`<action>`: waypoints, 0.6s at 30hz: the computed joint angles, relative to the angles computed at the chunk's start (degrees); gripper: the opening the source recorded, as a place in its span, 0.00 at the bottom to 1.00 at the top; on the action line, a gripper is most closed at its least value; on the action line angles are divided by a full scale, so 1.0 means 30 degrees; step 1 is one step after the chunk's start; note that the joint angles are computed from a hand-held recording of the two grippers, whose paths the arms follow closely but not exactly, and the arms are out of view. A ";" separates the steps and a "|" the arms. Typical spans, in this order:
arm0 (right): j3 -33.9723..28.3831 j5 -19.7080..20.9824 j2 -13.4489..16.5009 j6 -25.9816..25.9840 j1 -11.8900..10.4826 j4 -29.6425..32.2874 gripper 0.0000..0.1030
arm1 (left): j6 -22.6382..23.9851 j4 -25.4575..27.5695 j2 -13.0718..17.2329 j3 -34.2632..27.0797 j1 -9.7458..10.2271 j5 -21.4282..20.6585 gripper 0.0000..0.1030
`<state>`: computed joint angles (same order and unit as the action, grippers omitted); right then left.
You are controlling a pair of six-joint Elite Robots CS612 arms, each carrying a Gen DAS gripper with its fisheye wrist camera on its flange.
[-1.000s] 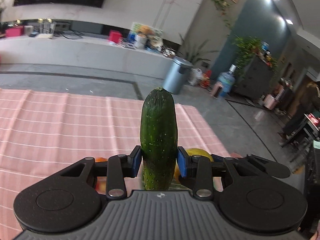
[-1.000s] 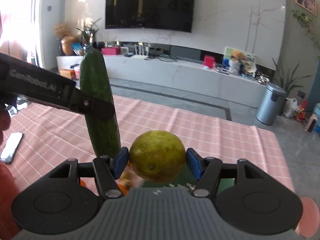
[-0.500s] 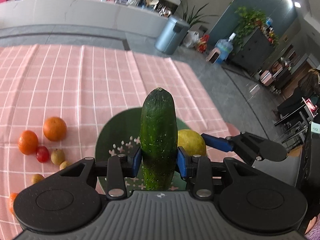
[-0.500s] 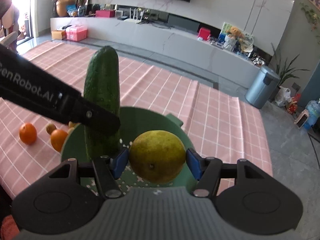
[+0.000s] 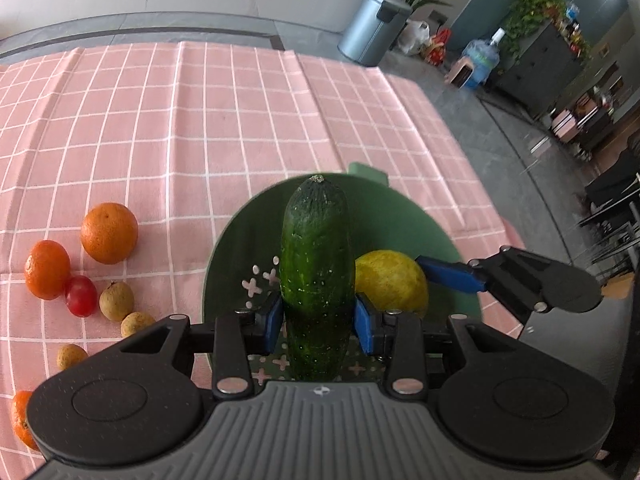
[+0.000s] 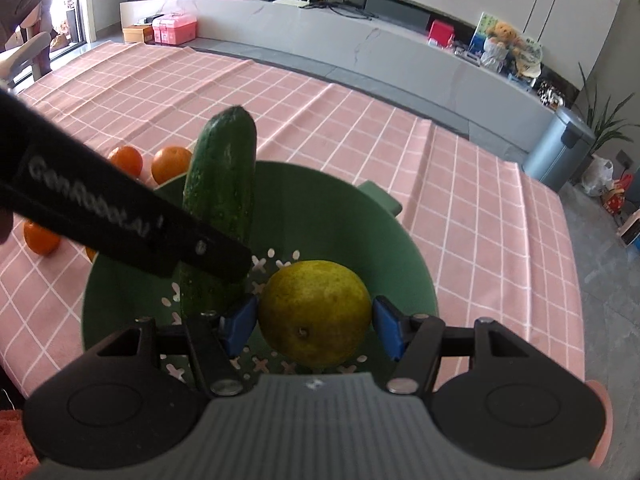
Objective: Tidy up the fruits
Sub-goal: 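Carry the cucumber with the left tool into the colander while the right tool drops the pomelo there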
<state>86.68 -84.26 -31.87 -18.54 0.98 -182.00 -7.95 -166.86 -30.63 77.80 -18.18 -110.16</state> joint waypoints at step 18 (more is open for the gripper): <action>-0.0204 -0.0562 0.0102 -0.0166 0.0147 0.0573 0.62 | 0.0462 0.0048 0.0162 -0.0316 -0.0151 0.0848 0.44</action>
